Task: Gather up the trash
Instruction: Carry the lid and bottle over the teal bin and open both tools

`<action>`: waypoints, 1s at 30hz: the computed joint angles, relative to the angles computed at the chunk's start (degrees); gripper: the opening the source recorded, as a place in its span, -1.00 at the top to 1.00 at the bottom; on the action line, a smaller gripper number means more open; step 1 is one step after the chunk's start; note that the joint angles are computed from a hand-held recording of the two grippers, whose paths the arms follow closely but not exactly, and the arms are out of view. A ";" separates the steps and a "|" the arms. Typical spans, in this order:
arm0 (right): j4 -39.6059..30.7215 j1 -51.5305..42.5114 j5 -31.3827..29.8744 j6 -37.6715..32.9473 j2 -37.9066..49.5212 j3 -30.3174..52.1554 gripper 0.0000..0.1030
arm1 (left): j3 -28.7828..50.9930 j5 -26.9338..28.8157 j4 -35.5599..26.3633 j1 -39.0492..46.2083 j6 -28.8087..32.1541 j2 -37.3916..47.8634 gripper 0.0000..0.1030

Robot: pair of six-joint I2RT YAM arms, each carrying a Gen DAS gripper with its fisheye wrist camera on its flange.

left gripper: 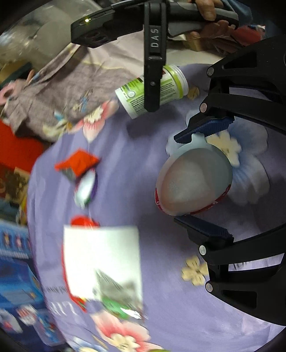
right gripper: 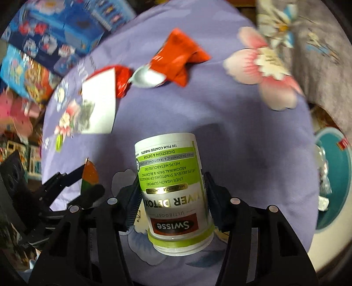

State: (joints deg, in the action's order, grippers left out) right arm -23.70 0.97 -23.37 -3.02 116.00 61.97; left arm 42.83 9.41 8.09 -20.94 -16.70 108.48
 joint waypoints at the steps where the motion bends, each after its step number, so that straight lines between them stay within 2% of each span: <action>1: 0.31 -1.29 -0.56 0.15 -1.15 -0.81 0.00 | 1.18 -0.53 -0.86 -1.49 0.01 0.11 -0.32; 6: -0.21 -12.69 -4.10 -2.86 -7.97 -4.57 0.00 | 8.87 -2.97 -5.98 -8.72 0.06 1.88 -0.32; 12: -4.90 -31.14 -7.84 -9.62 -10.55 -2.79 0.00 | 20.66 -5.85 -11.94 -17.49 0.67 6.65 -0.32; 19: -9.15 -44.48 -10.06 -16.32 -3.09 3.14 -0.01 | 40.52 -8.09 -22.02 -25.95 1.52 17.30 -0.32; 24: -10.08 -47.91 -11.29 -17.56 4.08 7.89 -0.01 | 55.97 -8.79 -29.99 -29.50 2.00 26.46 -0.32; 30: -11.82 -49.96 -12.25 -18.98 10.69 13.22 -0.01 | 79.66 -8.58 -42.59 -32.16 2.48 41.27 -0.32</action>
